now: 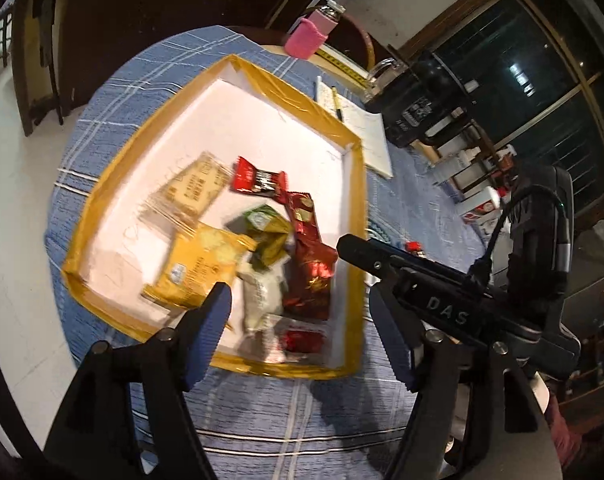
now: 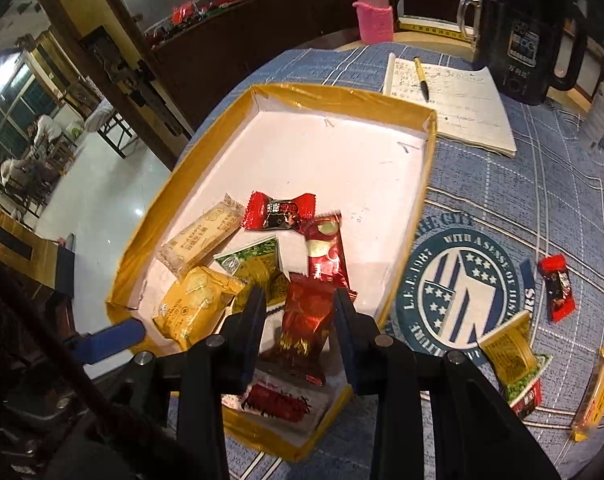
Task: Organize snacks
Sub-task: 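Carry both packets into the white tray and open both tools, then move the right tool over the yellow cracker pack and lower it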
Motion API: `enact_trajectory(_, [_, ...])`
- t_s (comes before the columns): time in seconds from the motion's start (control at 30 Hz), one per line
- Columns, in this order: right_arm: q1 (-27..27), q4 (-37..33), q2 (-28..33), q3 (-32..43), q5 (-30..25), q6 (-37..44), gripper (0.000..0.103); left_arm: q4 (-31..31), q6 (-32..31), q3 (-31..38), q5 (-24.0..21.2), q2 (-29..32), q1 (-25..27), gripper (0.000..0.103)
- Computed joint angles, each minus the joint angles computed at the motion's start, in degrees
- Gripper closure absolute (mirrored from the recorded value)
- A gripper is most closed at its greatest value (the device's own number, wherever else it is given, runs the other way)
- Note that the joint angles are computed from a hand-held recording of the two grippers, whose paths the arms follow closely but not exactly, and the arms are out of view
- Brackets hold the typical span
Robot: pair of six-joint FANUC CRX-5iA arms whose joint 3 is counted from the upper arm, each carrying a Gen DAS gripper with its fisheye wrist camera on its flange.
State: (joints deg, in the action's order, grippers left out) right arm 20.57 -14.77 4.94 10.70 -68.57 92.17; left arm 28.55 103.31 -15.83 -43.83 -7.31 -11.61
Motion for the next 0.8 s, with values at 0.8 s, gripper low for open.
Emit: enact_trajectory(0.8, [-29.67,-5.30,-7.21,-7.72,-4.00,2.20,0.068,-13.25,13.22,19.98,-10.35,12.63,-15.57,0.025])
